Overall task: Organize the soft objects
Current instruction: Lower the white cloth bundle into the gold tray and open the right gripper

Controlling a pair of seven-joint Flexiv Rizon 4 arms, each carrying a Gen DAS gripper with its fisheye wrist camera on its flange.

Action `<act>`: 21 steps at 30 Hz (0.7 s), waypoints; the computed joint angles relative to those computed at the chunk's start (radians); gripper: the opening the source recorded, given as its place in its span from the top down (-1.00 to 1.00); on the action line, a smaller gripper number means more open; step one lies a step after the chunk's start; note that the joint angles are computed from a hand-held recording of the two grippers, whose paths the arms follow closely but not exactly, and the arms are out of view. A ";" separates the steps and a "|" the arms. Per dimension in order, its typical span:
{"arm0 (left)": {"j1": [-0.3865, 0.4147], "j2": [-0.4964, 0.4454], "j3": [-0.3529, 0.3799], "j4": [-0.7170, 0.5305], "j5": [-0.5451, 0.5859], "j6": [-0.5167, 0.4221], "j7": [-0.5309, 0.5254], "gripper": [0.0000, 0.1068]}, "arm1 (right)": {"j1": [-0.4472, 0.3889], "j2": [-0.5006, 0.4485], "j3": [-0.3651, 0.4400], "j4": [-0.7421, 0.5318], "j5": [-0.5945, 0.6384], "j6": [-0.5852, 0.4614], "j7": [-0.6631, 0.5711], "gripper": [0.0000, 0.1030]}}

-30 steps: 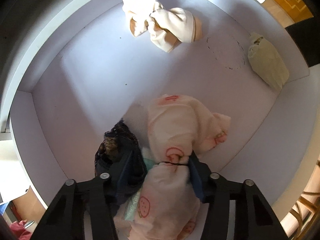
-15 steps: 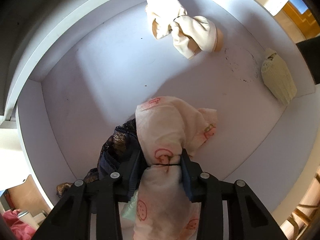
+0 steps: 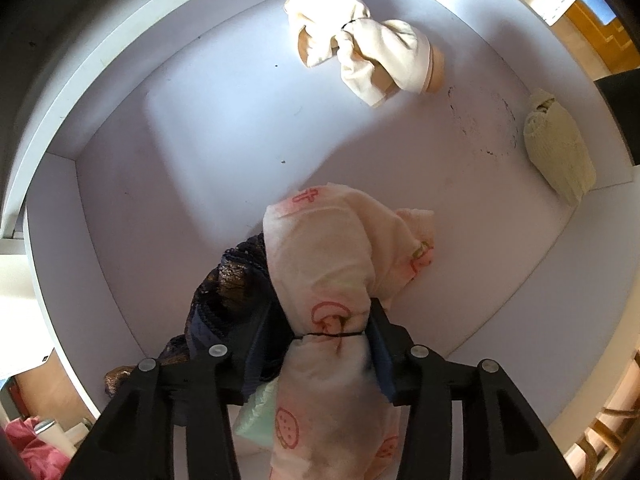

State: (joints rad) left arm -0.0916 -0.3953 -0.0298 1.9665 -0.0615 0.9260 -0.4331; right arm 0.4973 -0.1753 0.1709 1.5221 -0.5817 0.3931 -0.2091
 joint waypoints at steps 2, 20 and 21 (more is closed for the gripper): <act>-0.003 -0.026 -0.001 -0.006 0.005 0.017 -0.005 0.13 | -0.006 -0.030 -0.012 -0.035 0.011 -0.020 -0.028 -0.05; -0.009 -0.064 -0.001 -0.035 0.014 0.014 -0.033 0.13 | -0.013 -0.228 -0.094 -0.236 0.065 -0.102 -0.205 -0.06; -0.009 -0.066 -0.001 -0.038 0.014 0.012 -0.036 0.13 | -0.012 -0.236 -0.097 -0.240 0.061 -0.107 -0.217 -0.07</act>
